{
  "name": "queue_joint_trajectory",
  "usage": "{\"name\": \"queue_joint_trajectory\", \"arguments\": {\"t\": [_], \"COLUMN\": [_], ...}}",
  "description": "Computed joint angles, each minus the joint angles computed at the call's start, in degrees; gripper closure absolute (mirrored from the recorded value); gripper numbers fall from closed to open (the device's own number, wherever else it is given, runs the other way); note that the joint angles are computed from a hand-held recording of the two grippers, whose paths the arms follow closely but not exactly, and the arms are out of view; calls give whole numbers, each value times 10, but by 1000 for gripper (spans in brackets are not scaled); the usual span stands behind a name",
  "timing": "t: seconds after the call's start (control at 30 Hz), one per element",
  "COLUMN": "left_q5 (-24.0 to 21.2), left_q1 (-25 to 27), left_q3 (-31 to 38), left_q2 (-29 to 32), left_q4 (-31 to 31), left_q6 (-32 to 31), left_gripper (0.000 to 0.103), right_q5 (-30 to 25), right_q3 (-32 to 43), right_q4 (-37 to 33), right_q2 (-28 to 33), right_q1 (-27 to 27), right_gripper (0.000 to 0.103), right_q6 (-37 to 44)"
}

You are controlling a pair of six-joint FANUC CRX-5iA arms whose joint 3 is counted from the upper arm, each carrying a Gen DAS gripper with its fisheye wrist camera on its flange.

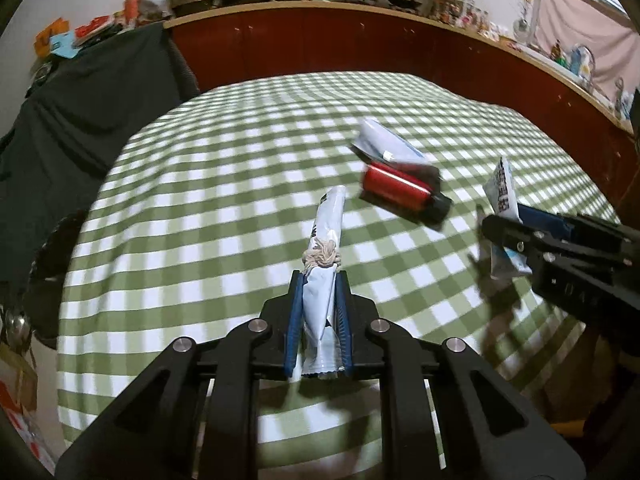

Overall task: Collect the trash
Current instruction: 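Grasp the white string-tied tube with the left tool while the right tool holds the packet, then carry the tube and packet over the bin and open the left tool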

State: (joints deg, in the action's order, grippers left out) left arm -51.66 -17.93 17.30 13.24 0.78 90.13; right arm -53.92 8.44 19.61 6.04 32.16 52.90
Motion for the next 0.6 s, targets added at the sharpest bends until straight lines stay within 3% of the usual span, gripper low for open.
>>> {"name": "queue_joint_trajectory", "arguments": {"t": [0.23,0.6], "left_q5": [4,-9], "left_q1": [30,100], "left_q3": [-9,-20], "left_q2": [-29,-69], "left_q4": [-40,-108], "left_q6": [52,126], "left_gripper": [87,87], "right_q5": [5,6], "right_q3": [46,190], "right_q4": [-21,-74], "right_q2": [28,121], "right_q1": [22,57], "right_gripper": [70,70], "right_q6": [48,160]}}
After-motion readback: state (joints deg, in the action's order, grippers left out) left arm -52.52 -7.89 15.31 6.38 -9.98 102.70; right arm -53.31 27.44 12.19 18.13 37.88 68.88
